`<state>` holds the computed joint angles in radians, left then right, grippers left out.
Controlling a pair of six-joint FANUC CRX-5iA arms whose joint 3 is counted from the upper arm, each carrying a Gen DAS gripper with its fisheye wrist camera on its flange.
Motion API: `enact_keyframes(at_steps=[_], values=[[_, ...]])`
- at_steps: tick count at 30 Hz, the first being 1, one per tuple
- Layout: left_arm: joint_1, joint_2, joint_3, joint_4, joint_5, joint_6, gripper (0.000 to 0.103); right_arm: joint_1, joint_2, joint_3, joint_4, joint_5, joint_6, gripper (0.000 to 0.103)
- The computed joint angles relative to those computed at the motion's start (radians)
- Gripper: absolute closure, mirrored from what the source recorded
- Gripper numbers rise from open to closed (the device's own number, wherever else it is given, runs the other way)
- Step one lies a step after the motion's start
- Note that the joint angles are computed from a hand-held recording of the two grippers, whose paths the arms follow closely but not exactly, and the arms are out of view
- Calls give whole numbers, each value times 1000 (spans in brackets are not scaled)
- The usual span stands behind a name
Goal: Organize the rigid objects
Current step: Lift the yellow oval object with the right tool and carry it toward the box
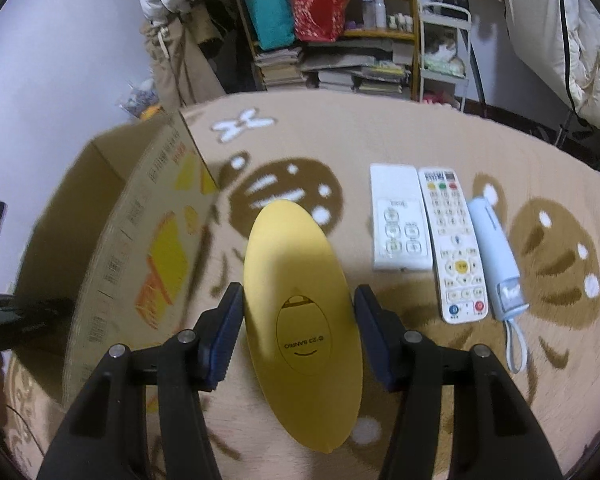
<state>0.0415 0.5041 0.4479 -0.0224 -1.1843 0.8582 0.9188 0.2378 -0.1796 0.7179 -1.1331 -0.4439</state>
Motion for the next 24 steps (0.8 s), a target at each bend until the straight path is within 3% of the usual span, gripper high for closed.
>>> enact_keyframes(at_steps=[12, 24], values=[[-7, 2, 2, -14, 0, 7, 85, -12, -18, 41, 113, 51, -5, 43], [-8, 5, 3, -17, -2, 10, 85, -57, 53, 171, 207, 116, 79, 43]])
